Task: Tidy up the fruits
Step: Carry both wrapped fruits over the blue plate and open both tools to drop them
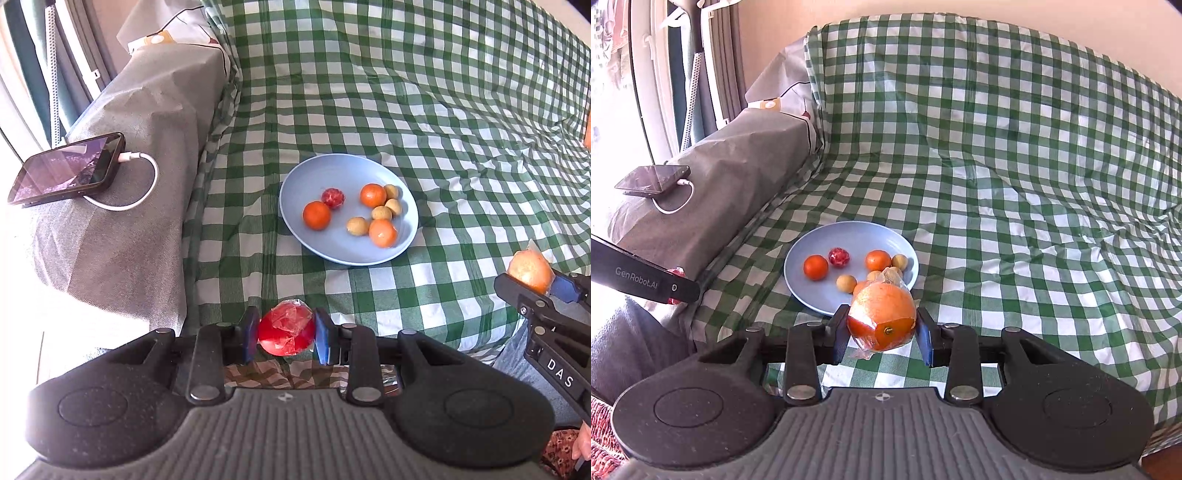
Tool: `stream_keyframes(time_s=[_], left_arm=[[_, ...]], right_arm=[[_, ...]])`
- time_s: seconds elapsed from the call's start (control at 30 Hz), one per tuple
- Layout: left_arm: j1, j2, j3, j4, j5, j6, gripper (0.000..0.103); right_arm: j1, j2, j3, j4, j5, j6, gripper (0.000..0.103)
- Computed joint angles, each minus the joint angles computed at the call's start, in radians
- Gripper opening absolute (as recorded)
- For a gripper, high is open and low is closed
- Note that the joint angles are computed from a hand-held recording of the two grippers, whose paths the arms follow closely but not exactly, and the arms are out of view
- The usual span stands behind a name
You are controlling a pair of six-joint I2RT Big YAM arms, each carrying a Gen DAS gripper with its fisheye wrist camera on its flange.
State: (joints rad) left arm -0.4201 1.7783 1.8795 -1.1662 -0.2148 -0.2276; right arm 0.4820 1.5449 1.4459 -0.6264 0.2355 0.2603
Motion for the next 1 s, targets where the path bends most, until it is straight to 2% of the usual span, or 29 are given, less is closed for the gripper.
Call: stream_keyframes(time_s=[0.4,0.6,0.8,1.0], left_arm=[[0.007,0.064,0.06,-0.046,0.005,0.01,0.035],[0.018,0.126,0.138,-0.081,0.013,0.018,0.035],[0.027,0.24,0.3,-0.124,0.013,0.036,0.035],[0.033,0.437,0.588,-0.232,0.012,0.055,0.035]], right_arm=[[-0.015,0.034,0.025,-0.029,-0.037,0.007,0.039],[-0.027,0.069,0.055,-0.043,-0.059,0.001,0.039],[-0.048,0.137,0.119,-0.055,-0.075,-0.01,0.039],[-0.075,0.255,0.243,-0.083,-0.116,-0.018,0.039]])
